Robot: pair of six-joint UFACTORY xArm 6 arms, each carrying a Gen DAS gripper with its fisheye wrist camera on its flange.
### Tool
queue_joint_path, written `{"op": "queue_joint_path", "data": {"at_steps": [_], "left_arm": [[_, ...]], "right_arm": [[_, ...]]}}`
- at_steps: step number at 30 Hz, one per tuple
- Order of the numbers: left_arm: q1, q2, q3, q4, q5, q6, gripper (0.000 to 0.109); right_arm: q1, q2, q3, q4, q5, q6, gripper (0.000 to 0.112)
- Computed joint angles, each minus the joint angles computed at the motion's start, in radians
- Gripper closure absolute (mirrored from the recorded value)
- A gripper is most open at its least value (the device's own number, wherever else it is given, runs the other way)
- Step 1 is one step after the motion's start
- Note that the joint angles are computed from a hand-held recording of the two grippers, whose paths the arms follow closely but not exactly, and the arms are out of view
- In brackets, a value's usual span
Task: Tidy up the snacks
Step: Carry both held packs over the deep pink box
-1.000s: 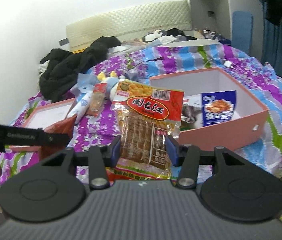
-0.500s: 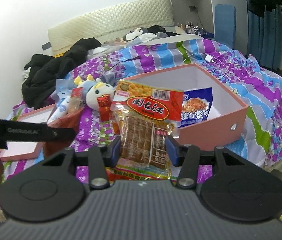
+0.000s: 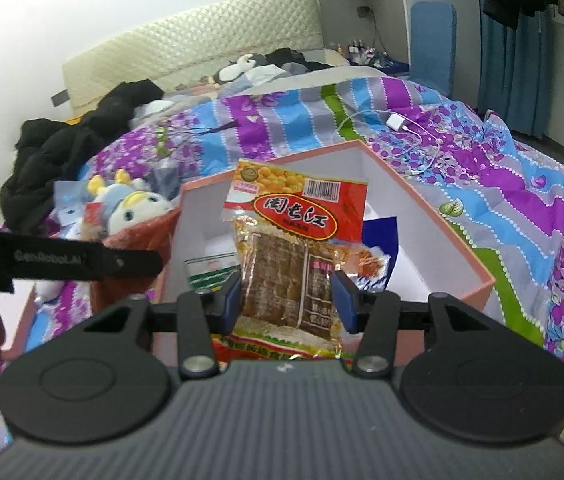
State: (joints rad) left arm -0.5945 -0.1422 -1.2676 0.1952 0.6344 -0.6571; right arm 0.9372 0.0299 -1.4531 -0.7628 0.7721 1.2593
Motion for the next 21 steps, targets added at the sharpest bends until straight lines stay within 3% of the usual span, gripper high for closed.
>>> {"op": "queue_joint_path", "data": {"at_steps": [11, 18, 19, 21], "left_arm": [[0.063, 0.319, -0.289, -0.154, 0.015, 0.185, 0.072], [0.081, 0.383, -0.333, -0.17, 0.0, 0.205, 0.072], [0.084, 0.386, -0.335, -0.171, -0.005, 0.207, 0.071], [0.087, 0.376, -0.327, -0.174, -0.004, 0.202, 0.064]], "right_arm": [[-0.128, 0.133, -0.067, 0.106, -0.108, -0.1, 0.062], [-0.161, 0.195, -0.112, 0.162, -0.119, -0.133, 0.059], [-0.161, 0.199, -0.116, 0.166, -0.114, -0.134, 0.059], [-0.161, 0.202, -0.124, 0.183, -0.104, -0.145, 0.047]]}}
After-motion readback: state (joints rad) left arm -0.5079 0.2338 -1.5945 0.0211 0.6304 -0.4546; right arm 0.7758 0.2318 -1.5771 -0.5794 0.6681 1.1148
